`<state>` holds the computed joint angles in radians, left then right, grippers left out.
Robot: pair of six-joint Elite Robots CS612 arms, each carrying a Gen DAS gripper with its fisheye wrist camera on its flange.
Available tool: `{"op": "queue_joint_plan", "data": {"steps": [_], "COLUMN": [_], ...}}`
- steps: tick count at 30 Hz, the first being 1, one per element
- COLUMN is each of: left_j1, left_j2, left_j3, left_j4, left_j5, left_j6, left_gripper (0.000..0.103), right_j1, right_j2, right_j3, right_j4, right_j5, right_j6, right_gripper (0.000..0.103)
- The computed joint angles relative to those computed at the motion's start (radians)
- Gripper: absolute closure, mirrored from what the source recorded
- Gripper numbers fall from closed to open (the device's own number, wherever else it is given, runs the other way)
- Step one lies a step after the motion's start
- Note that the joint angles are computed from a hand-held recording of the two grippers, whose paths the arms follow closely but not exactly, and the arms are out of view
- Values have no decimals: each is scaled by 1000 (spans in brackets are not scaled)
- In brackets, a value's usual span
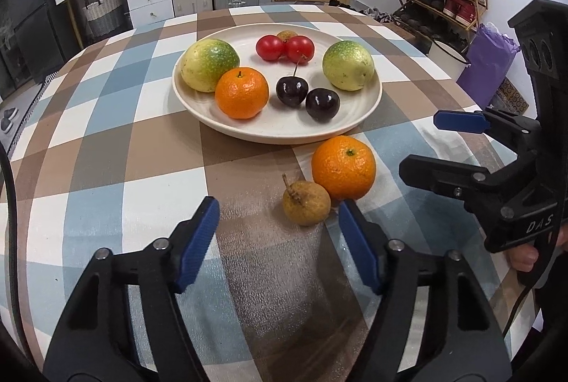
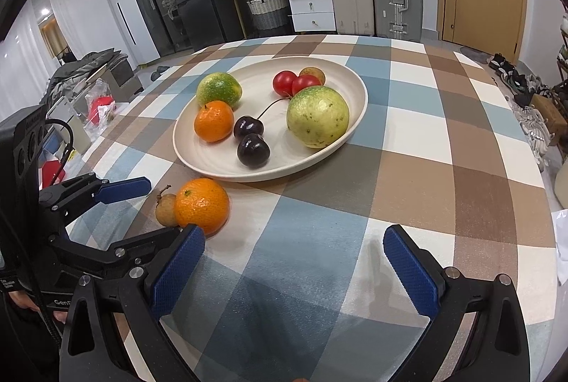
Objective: Organize fruits
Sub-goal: 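Withdraw both tools from the plate toward the brown pear and orange, then grasp the small brown pear with the left tool while the right tool grasps the orange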
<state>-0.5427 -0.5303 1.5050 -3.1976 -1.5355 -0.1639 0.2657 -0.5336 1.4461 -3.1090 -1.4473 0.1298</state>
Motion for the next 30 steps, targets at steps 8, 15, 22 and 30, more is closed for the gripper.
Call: {"op": "queue_joint_plan", "data": {"steps": [8,15,22,30], "left_j1": [6,0,8,26], "left_j2": [4,-4,-16,-23], "left_j3": [-4,11,37,57], "left_j4": [-14,-36,-70,-90], "left_j5": [-76,-54,-25,9], "left_j6": [34,28,-2,-50], "left_gripper": [79,79,79,79], "right_j1": [-3,-3,6,26], "right_j2": [1,-1,-2,12], "right_j3": [1,3,-8,-49], "right_j4": [0,2,29,89], "right_j5": [-3,0,11,30], "right_j6": [4,0,-5,-32], "right_gripper": [1,1,1,1]}}
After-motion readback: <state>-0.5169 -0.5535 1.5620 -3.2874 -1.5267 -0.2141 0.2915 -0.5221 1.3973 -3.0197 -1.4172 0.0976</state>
